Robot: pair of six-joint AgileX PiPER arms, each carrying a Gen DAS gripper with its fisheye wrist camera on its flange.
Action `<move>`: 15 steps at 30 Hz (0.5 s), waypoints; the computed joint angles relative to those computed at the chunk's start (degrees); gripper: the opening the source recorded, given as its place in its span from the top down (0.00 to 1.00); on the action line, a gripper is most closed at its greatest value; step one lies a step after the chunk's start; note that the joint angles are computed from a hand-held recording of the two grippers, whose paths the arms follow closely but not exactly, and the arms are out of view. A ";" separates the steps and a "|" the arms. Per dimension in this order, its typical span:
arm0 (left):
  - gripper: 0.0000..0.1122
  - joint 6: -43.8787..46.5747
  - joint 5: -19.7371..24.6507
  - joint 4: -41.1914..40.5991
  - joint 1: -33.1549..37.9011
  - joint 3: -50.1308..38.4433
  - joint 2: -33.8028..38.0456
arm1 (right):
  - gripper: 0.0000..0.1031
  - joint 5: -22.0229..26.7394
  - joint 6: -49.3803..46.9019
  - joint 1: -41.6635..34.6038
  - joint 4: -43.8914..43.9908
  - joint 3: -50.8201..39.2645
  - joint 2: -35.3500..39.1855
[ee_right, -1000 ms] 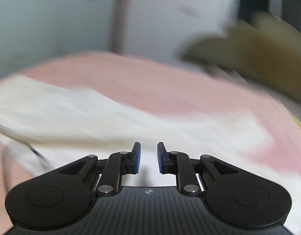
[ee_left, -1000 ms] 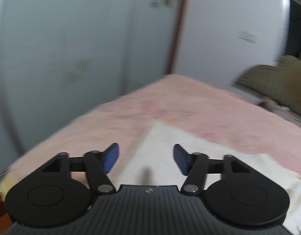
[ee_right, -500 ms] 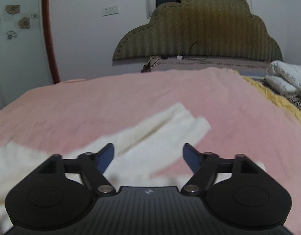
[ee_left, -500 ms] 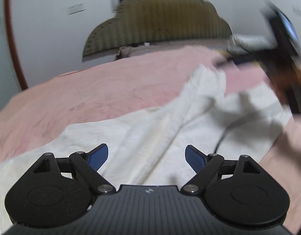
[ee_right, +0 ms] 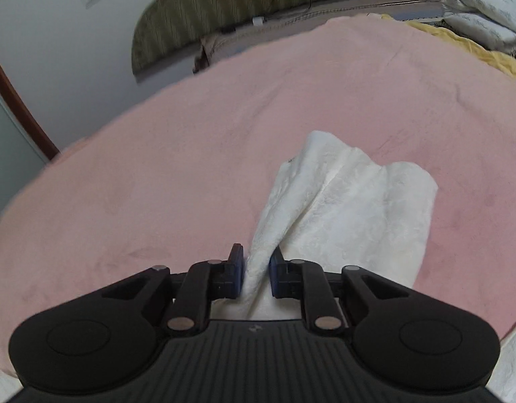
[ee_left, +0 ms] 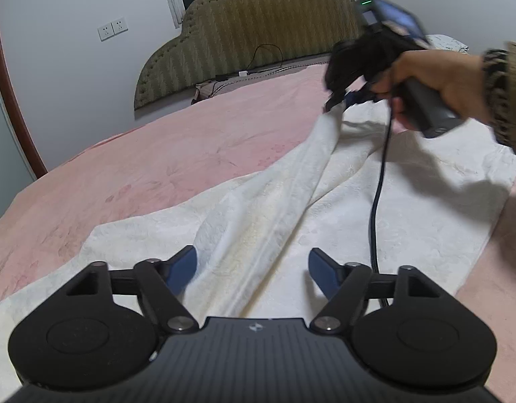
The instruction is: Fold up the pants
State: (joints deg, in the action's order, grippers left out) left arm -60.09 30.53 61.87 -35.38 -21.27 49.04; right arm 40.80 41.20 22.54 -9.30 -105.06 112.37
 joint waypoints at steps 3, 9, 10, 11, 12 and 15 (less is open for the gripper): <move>0.44 1.79 -3.45 -1.52 2.65 0.06 0.34 | 0.91 -12.19 1.78 -2.20 2.92 15.53 -10.56; 0.44 13.69 -7.33 -12.13 3.63 0.42 -2.09 | 0.90 -22.07 -2.73 -7.94 9.48 43.38 -36.51; 0.44 13.41 -7.48 -11.86 2.93 0.69 -1.72 | 0.86 -19.29 -5.98 -9.61 11.69 45.85 -39.30; 0.44 11.49 -7.44 -10.19 1.85 1.04 -1.17 | 0.82 -14.79 -7.24 -10.74 11.61 46.95 -40.79; 0.44 8.47 -7.21 -7.46 0.56 1.52 -0.63 | 0.71 -10.11 -6.20 -11.49 9.31 47.85 -42.08; 0.44 -2.41 -4.00 2.00 -4.40 2.55 1.03 | 0.67 -7.75 0.29 -13.02 3.85 54.24 -49.03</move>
State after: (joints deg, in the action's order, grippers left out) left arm -62.50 26.53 63.87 -39.77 -18.72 50.07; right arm 33.05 41.48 9.52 -5.45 -50.81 63.34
